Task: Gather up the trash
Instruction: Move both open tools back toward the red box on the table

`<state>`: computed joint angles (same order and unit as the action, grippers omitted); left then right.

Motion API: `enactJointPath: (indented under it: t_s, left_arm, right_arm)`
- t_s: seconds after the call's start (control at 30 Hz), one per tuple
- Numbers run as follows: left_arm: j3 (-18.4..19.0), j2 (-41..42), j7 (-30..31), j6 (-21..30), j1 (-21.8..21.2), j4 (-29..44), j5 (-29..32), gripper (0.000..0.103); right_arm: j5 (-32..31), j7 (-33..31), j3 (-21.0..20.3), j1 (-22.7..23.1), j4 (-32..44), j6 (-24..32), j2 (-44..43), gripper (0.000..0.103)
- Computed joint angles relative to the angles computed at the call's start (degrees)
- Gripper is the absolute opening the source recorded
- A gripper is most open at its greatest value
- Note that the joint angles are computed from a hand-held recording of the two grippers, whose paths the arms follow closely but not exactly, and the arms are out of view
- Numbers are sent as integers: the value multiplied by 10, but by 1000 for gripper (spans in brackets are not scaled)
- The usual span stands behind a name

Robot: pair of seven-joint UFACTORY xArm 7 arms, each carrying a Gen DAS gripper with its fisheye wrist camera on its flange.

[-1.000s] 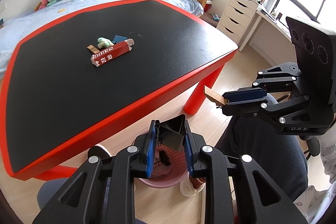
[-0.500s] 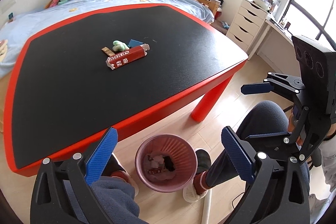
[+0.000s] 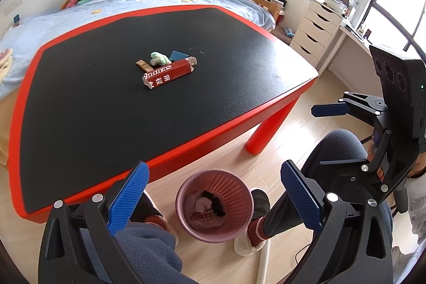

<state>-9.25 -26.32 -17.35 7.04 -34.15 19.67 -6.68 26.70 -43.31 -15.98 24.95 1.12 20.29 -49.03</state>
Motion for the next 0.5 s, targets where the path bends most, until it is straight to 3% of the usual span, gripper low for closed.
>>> enactJointPath:
  t_s: [0.23,0.5]
  left_arm:
    - [21,6,26,-6,-3,8,0,95]
    - [38,39,79,-11,17,45,1,95]
  right_arm:
    - [5,-3,-7,11,25,-6,19,100]
    - [41,-35,-27,53,99,-30,99,100]
